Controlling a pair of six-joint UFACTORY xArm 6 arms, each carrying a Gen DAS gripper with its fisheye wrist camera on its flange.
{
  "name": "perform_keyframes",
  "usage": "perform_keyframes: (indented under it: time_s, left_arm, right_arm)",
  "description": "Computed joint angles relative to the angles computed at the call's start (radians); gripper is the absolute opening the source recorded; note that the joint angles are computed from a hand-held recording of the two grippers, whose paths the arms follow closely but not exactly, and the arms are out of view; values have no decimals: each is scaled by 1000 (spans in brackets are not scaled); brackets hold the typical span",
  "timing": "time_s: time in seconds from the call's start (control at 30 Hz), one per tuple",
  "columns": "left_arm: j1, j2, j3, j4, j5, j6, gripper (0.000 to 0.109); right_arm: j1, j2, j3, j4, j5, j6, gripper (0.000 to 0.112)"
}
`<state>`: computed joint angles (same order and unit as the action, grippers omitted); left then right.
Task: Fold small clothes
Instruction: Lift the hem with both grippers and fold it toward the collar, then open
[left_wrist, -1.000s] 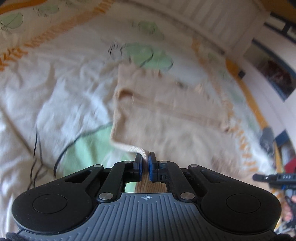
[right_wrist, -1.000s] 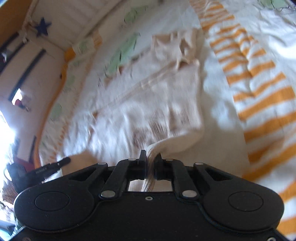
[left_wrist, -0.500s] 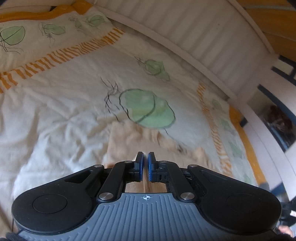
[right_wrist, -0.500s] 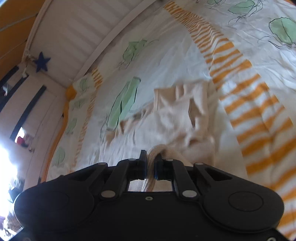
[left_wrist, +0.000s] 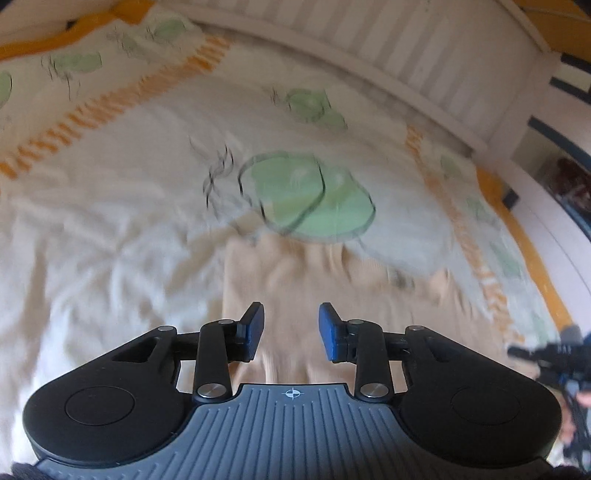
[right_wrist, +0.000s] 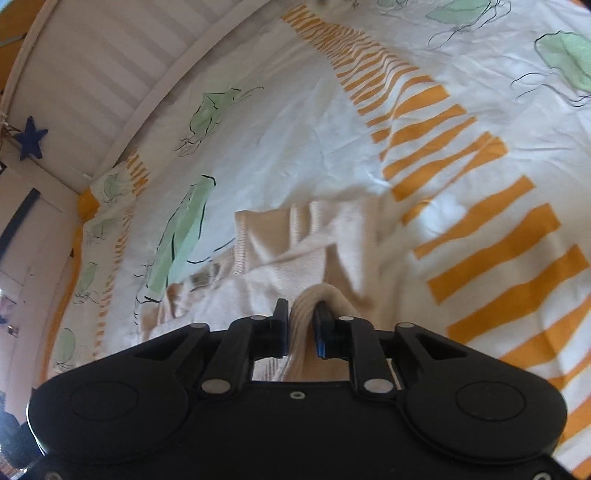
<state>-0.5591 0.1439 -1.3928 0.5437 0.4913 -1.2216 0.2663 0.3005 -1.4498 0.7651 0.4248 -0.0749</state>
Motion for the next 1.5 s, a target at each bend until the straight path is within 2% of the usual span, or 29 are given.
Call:
perform_keyframes:
  time_s: [0.07,0.27,0.37,0.47,0.5,0.53,0.6,0.8,0.87,0.9,0.93,0.97,1.03,1.13,1.33,1.4,1.5]
  left_arm:
    - [-20,-25,41,-48,7,41,32]
    - [-66,-23,66,-97,20,112,32]
    - [-68,3,36,-60,57,51,33]
    - [-70,12,11,50,124,-62,34]
    - [-68,12,11,66,125,-81,40]
    - [-64,8,18,72,116,-95,47]
    - [-54,8,30,50,80,-84,48]
    - [-48,59,-1,-68,35,54,48]
    - [-48,65,1,-66,17,42,46]
    - [-47,68,0,-62,17,33,37]
    - [-47,73,-4,-66,20,34,16]
    - [-44,76,-4,-92,14,58,10]
    - [-38,71,14,-106,-24,61,8]
    - [-40,48,40,-11,-53,-26,8]
    - [-2,1,58,111,-154,-245,8]
    - [21,29,19,102,-175,-243,8]
    - [45,104,-83,99,-150,-217,8]
  right_arm:
    - [3,-26,38,-12,-12,-8,40]
    - [5,-55,70,24,-15,-72,40]
    - [6,-54,65,35,-9,-84,40]
    - [4,-56,65,49,-1,-94,40]
    - [2,-57,65,47,5,-91,41]
    - [0,-58,66,44,11,-86,44]
    - [-3,-63,71,44,22,-85,51]
    - [4,-87,103,59,28,-113,51]
    - [6,-90,107,55,25,-115,51]
    - [7,-90,109,52,24,-116,51]
    - [9,-91,111,47,20,-112,47]
    - [9,-91,111,49,21,-116,37]
    - [10,-93,115,52,22,-117,17]
    - [11,-106,131,84,14,-136,15]
    - [6,-121,106,280,-5,-248,13]
    - [2,-91,56,296,-6,-246,13]
    - [-2,-8,-46,247,-15,-188,13]
